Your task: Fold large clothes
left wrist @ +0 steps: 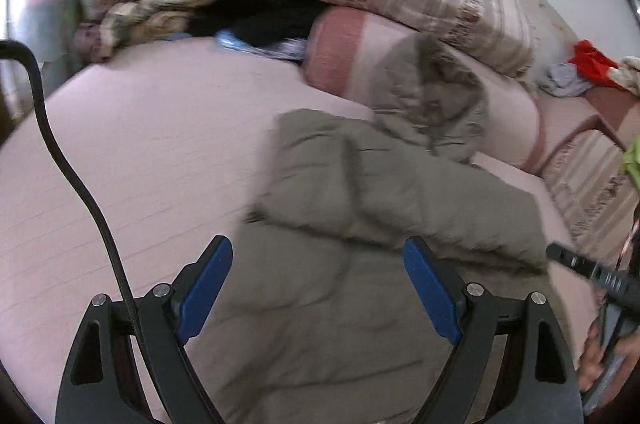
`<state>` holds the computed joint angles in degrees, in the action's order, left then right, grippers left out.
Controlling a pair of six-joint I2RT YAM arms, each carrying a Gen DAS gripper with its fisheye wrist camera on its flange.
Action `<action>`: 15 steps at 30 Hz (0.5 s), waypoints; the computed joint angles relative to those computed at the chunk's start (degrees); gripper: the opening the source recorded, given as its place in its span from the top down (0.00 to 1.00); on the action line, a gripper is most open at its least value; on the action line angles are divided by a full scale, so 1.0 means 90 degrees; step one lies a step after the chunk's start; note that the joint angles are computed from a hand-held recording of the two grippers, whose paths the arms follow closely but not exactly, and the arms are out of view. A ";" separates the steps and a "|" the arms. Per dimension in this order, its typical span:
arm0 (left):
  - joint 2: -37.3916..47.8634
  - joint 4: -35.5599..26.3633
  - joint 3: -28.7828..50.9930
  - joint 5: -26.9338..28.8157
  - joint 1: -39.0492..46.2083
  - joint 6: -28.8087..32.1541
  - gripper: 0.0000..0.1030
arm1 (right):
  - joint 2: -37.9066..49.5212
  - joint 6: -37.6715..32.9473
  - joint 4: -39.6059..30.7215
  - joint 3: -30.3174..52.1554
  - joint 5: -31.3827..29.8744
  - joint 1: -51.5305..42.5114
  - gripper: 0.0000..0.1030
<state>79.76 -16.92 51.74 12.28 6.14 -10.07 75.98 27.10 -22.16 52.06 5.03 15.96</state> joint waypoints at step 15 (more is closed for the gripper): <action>0.3448 -0.1419 0.3569 -0.0203 -0.0750 -0.0395 0.84 | -0.0660 -0.0445 0.0121 -0.0774 -0.0677 -0.1827 0.21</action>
<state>110.79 -29.69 83.86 10.44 -0.61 -13.63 70.04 23.09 -21.08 45.09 -1.06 -0.48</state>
